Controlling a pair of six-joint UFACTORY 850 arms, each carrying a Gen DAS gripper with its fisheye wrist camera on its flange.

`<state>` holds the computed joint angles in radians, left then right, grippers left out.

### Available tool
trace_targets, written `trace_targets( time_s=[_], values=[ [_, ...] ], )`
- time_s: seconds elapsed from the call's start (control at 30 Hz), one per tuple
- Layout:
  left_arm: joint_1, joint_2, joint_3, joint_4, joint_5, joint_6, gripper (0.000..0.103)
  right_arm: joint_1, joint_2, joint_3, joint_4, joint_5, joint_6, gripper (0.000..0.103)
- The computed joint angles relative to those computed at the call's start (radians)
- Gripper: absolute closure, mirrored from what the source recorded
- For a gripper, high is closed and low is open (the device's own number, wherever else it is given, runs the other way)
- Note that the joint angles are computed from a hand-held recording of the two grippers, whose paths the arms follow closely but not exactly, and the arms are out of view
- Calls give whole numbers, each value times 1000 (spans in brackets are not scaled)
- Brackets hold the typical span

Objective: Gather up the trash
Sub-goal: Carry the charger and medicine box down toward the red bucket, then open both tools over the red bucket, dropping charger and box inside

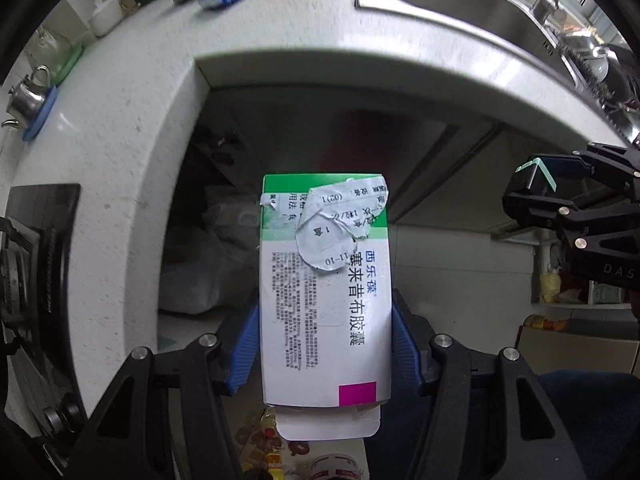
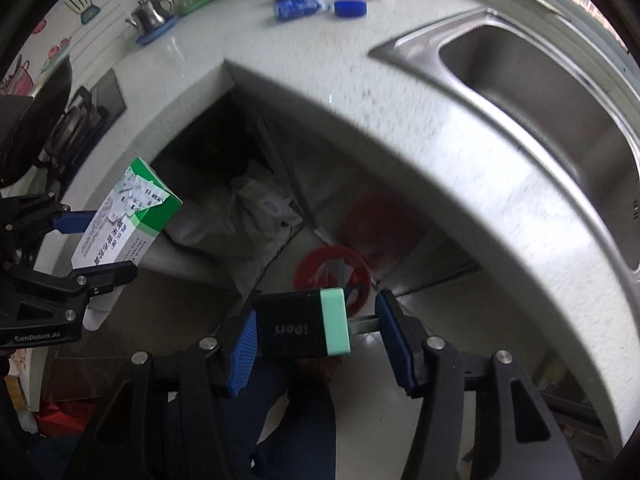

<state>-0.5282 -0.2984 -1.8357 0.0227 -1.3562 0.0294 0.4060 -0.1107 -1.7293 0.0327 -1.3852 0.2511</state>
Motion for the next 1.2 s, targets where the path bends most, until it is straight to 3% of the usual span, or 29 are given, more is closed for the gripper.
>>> trace_targets(
  time_s=[0.17,0.27,0.57,0.73,0.97,1.2],
  values=[
    [24,13,130,-59,65,-4,47,17,-9,88,-39,17,1,50],
    [14,3,201,2,108,-23,47,9,-11,160,-22,60,4,50],
    [78,-117,366,-98,307,-6,47,-14,-29,447,12,309,-13,50],
    [61,-178,426,-101,425,-2,47,-26,-69,546,43,441,-50,50],
    [64,-280,436,-158,508,65,46,-56,-143,594,126,508,-170,50],
    [60,-361,394,-155,527,86,46,-70,-171,620,126,549,-187,50]
  ],
)
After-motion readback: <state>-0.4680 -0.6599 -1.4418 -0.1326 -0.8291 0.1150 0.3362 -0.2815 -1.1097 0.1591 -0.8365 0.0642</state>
